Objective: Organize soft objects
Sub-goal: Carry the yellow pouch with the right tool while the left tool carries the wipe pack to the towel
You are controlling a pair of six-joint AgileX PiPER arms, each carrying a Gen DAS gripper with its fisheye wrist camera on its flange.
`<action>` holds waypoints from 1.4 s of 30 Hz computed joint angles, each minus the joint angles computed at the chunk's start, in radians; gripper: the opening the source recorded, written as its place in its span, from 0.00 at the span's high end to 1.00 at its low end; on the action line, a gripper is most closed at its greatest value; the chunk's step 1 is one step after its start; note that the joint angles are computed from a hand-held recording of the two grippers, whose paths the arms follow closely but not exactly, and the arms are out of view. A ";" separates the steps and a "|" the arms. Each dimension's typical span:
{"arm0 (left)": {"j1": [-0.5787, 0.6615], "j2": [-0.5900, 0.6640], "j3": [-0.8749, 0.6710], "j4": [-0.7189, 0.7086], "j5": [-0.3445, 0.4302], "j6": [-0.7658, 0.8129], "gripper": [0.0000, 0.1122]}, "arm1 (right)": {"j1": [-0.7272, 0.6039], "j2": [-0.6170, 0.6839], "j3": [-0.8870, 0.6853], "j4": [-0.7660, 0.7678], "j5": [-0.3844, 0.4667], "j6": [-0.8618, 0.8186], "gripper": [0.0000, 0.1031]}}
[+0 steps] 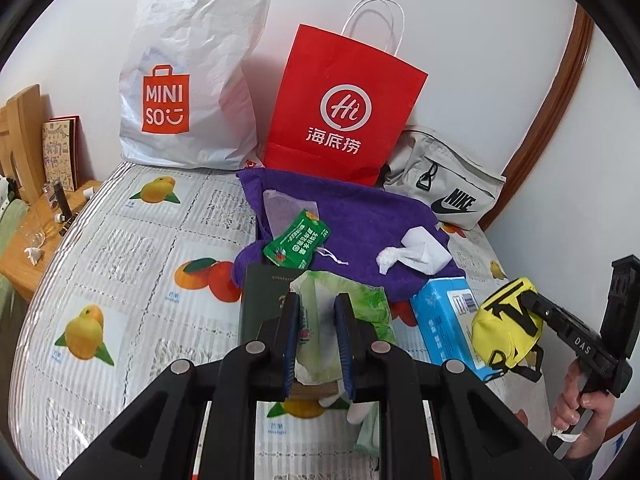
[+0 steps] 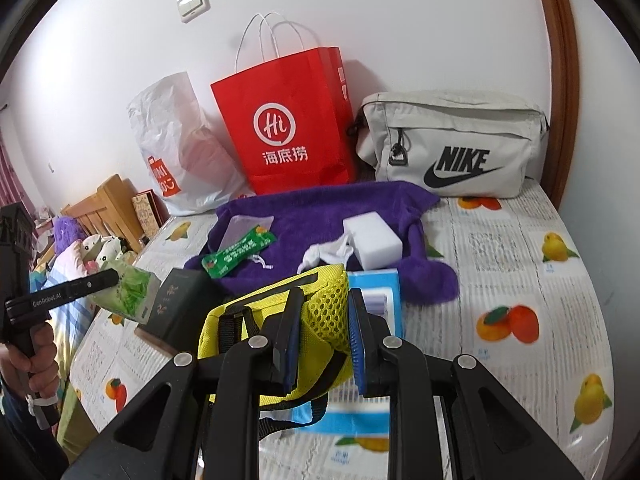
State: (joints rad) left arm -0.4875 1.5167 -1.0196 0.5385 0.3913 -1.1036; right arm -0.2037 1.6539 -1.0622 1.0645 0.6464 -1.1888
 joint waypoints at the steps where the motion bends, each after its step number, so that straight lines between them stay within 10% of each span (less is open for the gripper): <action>1: 0.007 0.008 -0.007 -0.012 -0.006 0.015 0.84 | 0.007 0.012 -0.018 -0.006 -0.003 0.008 0.79; 42: 0.223 0.520 -0.618 -0.579 0.132 0.707 0.84 | 0.132 0.655 -0.938 -0.395 0.074 0.542 0.79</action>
